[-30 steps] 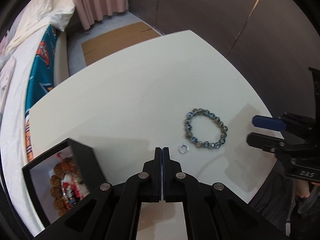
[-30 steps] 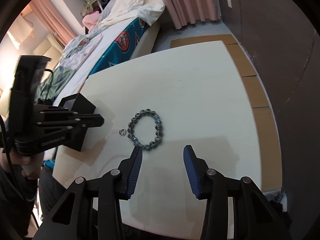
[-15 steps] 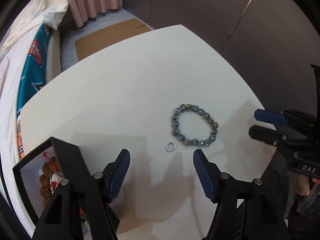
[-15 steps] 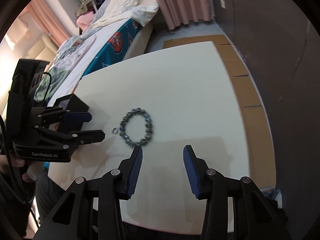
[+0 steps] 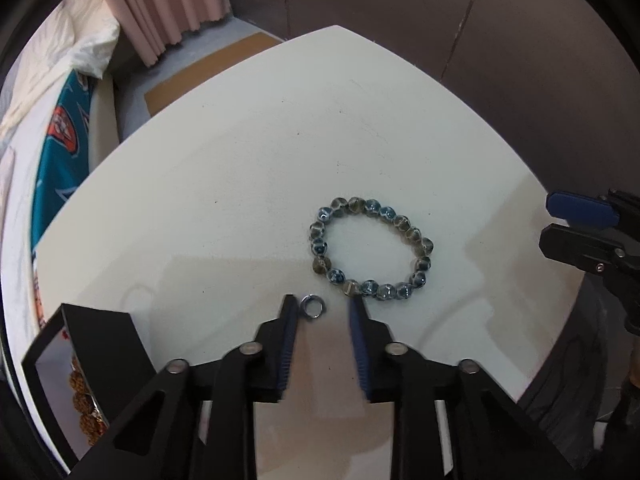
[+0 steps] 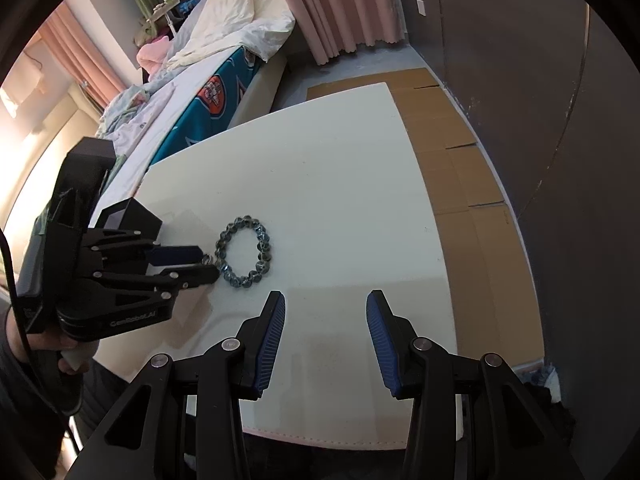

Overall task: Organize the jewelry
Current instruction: 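Move the left gripper to the small silver ring and grasp it, then carry the silver ring to the box with the left gripper while the right grasps the grey-blue bead bracelet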

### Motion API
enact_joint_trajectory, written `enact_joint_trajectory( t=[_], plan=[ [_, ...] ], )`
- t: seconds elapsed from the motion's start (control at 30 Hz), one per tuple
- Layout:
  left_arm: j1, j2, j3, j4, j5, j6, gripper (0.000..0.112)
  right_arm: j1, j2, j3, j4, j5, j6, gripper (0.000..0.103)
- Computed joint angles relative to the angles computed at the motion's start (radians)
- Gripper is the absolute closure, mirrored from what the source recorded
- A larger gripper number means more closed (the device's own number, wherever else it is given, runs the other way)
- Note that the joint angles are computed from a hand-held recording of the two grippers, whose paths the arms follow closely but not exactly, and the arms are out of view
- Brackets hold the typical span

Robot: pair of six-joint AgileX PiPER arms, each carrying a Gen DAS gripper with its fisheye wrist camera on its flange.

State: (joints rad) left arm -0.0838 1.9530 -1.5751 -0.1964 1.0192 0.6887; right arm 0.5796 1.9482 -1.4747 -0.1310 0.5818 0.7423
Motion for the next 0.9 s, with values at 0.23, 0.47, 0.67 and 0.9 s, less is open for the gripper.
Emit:
enact_joint_trajectory(
  t=[0.23, 0.47, 0.67, 0.9],
  plan=[
    [0.036, 0.000, -0.025, -0.044, 0.028, 0.039, 0.100, -0.003, 0.030, -0.042, 0.044, 0.012, -0.052, 0.059],
    [0.111, -0.014, -0.095, -0.073, 0.075, 0.051, 0.100, 0.005, 0.107, -0.154, 0.107, 0.041, -0.129, 0.059],
    [0.185, -0.025, -0.145, -0.099, 0.114, 0.064, 0.100, 0.013, 0.214, -0.323, 0.115, 0.124, -0.160, 0.060],
    [0.274, -0.041, -0.188, -0.130, 0.158, 0.099, 0.100, 0.037, 0.341, -0.533, 0.053, 0.254, -0.126, 0.077]
  ],
)
